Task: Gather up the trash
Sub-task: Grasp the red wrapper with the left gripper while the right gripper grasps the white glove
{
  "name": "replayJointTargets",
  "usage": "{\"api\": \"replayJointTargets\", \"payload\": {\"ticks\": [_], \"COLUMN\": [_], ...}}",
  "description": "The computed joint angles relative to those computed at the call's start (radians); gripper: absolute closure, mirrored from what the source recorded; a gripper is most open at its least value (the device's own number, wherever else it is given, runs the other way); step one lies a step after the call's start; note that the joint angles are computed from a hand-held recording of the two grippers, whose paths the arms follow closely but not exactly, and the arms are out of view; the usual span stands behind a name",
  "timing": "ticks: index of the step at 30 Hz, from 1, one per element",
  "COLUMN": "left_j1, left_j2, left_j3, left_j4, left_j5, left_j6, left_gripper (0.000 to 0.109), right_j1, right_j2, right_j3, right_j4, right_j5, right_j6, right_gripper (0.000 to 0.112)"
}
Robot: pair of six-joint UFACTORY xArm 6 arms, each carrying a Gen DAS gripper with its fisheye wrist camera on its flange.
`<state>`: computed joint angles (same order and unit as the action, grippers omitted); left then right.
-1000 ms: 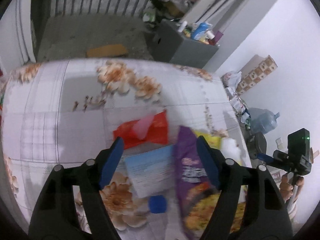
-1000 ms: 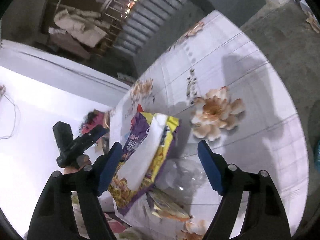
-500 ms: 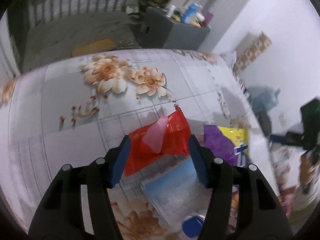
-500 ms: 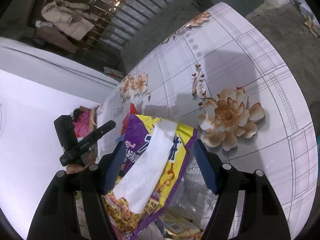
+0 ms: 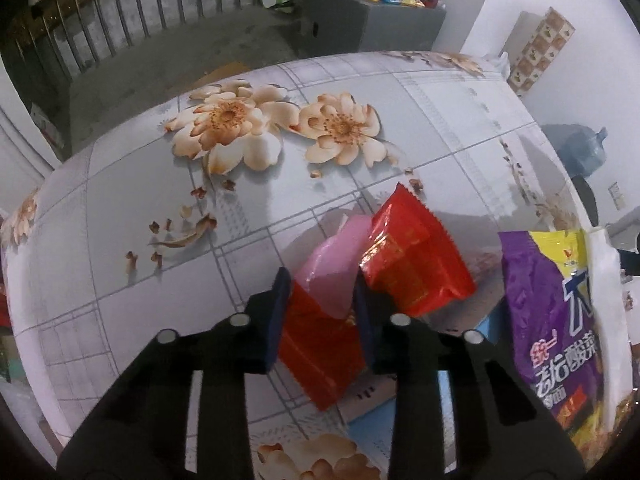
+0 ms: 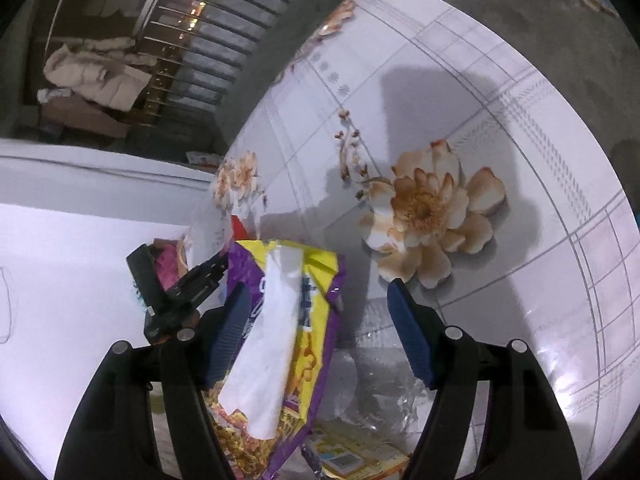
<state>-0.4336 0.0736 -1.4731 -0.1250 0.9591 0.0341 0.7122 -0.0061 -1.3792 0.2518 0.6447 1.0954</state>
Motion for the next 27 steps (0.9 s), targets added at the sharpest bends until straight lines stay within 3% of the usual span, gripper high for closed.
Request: {"api": "replayJointTargets", "payload": {"ticks": [5,11,14,19,20,22,23,27], "left_j1": [0.000,-0.003,-0.005,-0.004,-0.002,0.000,0.000,0.003], "left_j2": [-0.003,-0.008,-0.008,-0.006,-0.006,-0.007,-0.007,-0.007], "left_j3": [0.011,0.022,0.023,0.021,0.021,0.022,0.021,0.019], "left_j4": [0.024,0.043,0.051,0.048,0.046,0.043,0.042,0.035], "left_j5": [-0.021,-0.039,-0.041,-0.041,-0.041,-0.041,-0.041,-0.037], "left_j6": [-0.011,-0.020,-0.024,-0.030,-0.030,-0.031,-0.032,-0.030], "left_gripper": [0.092,0.094,0.094,0.095,0.095,0.095,0.095,0.096], "right_j1": [0.002,0.012,0.041,0.065,0.068,0.074,0.073,0.078], "right_j2": [0.025,0.109,0.213,0.382,0.408,0.455,0.471,0.461], "right_j3": [-0.040,-0.213,-0.404,-0.668,-0.707,-0.775,-0.797,-0.783], "right_j4": [-0.029,-0.196,-0.290,-0.316,-0.323,-0.332,-0.331,-0.362], "right_j5": [0.017,0.144,0.294,0.528,0.561,0.627,0.651,0.658], "right_j6": [-0.024,-0.076,-0.205,-0.395,-0.411,-0.448,-0.451,-0.430], "right_gripper": [0.043,0.043,0.043,0.044,0.046,0.066,0.070,0.089]}}
